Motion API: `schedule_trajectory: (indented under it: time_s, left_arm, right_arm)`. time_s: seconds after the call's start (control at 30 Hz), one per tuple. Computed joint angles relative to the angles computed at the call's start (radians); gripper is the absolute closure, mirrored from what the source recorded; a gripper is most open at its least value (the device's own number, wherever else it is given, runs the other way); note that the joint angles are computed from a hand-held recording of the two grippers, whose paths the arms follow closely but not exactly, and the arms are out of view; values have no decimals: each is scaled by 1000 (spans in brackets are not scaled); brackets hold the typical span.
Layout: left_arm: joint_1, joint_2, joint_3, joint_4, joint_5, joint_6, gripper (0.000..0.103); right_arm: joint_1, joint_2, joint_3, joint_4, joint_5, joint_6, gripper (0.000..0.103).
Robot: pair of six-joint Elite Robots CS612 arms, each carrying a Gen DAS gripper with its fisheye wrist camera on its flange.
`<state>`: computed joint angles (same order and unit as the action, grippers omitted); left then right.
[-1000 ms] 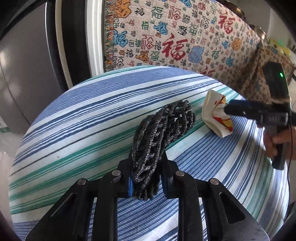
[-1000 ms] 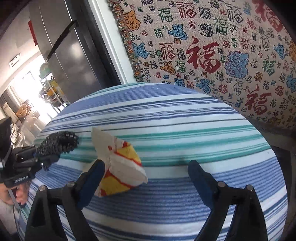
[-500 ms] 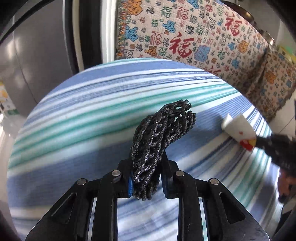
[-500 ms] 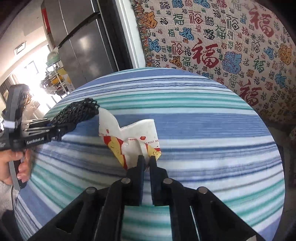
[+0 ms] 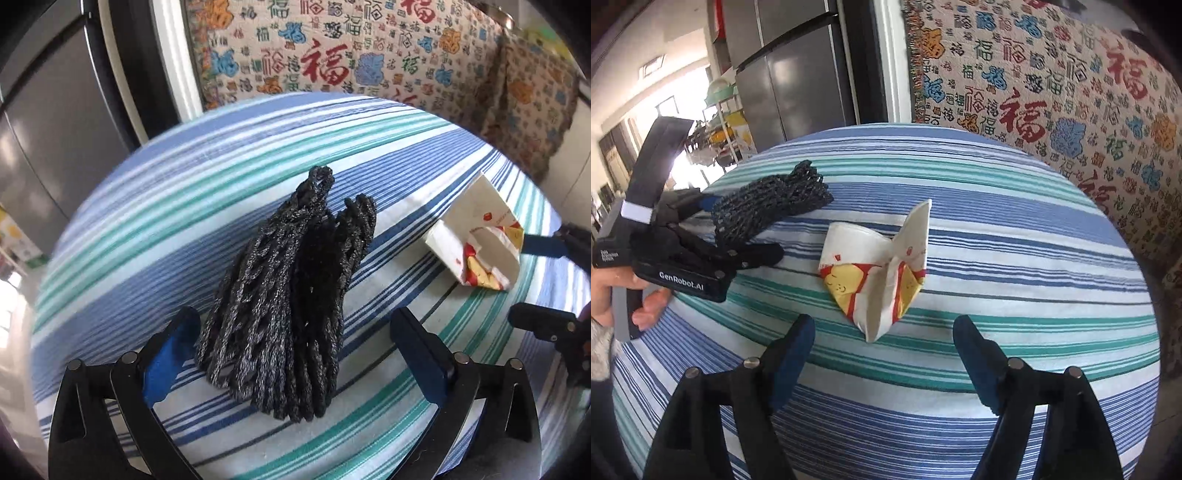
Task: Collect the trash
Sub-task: 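Grasp the black mesh net with the left tool while the right tool grasps the paper cup, then carry the black net and paper cup over the blue wastebasket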
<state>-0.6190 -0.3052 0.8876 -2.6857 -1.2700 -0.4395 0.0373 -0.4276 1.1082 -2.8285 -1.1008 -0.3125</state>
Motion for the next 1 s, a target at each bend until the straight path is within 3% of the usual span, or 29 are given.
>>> schedule_trajectory:
  time_s: [0.13,0.2,0.23,0.27,0.3,0.37,0.57,0.67,1.0]
  left_arm:
    - [11,8,-11,-30,-25,7,1]
    - [11,15,-24,-36,-33,22,6]
    - [8,16,-23,-49,-28,34,16]
    - [1,17,-22,-60,6,54,42]
    - [-2,15,-18,-71,5,63,77]
    - [1,7,-6,-84,-39,38,80]
    - [-33,-22,37,-124,-2,27,82]
    - [-55,-38,64,-156,-20,-1,82]
    - [-146,-50,38,-183,-79,-3,82]
  right_arm:
    - [-7,32,-53,3,39,172,24]
    - [-9,47,-75,-7,54,233,34]
    - [-9,50,-83,5,58,237,69]
    - [-7,50,-91,35,52,222,91]
    - [-8,49,-98,67,65,220,92]
    - [-6,30,-69,40,40,226,92]
    - [-21,-77,106,-95,-60,191,92]
    - [-39,-132,198,-134,-90,157,92]
    - [-145,-293,496,-282,-171,121,92]
